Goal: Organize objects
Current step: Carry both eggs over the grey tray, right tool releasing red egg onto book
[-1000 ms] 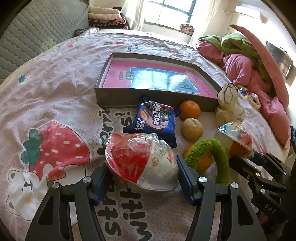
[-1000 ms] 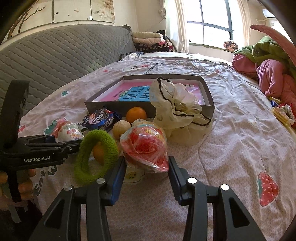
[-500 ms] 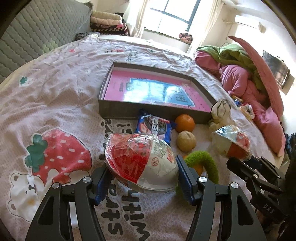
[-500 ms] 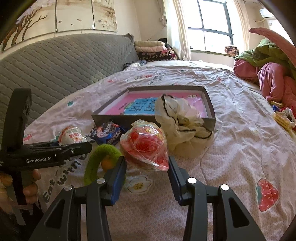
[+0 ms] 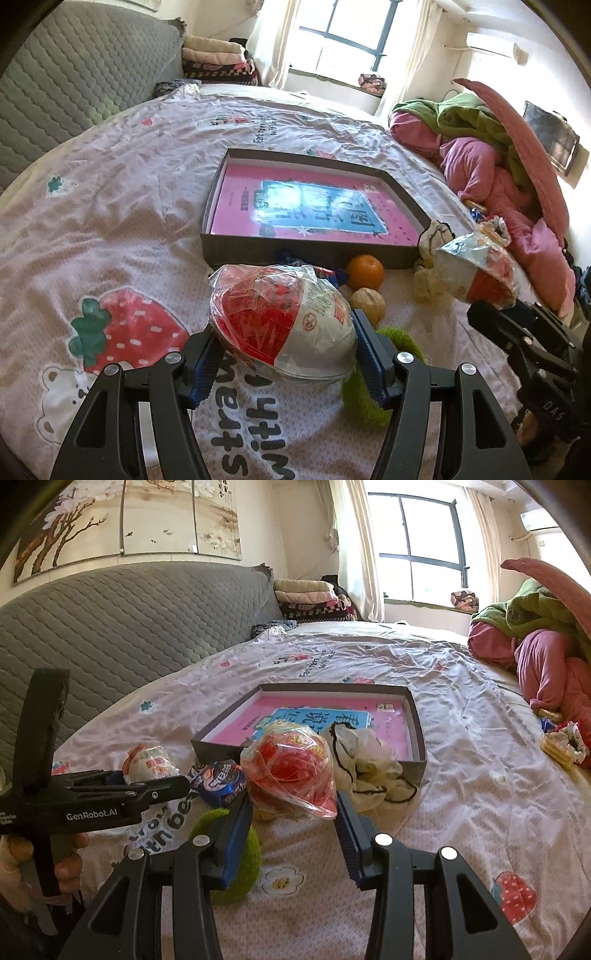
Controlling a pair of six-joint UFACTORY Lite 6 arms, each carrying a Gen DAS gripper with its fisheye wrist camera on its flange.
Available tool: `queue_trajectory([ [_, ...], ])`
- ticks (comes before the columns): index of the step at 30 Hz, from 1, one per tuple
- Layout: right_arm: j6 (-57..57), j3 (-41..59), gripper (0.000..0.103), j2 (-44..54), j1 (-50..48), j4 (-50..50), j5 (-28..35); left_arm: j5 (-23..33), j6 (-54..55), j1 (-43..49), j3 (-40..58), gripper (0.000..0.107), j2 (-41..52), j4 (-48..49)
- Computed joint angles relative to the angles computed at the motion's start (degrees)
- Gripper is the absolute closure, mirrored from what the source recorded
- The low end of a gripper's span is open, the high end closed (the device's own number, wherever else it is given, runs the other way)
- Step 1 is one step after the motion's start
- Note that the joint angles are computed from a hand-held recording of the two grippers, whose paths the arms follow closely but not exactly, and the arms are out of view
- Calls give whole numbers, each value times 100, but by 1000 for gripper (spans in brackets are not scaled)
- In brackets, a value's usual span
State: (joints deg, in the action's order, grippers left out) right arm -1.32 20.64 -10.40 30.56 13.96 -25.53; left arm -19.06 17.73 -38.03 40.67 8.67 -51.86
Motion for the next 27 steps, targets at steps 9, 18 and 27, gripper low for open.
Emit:
queue_trajectory([
  [9, 149, 256, 58, -20, -247, -380, 73, 132, 611, 170, 500, 41, 179, -367],
  [18, 151, 641, 58, 130, -474, -551, 180, 322, 1302, 367, 1206, 41, 469, -729],
  [27, 368, 1055, 58, 538, -693, -968, 171, 488, 1757, 546, 1829, 41, 806, -924],
])
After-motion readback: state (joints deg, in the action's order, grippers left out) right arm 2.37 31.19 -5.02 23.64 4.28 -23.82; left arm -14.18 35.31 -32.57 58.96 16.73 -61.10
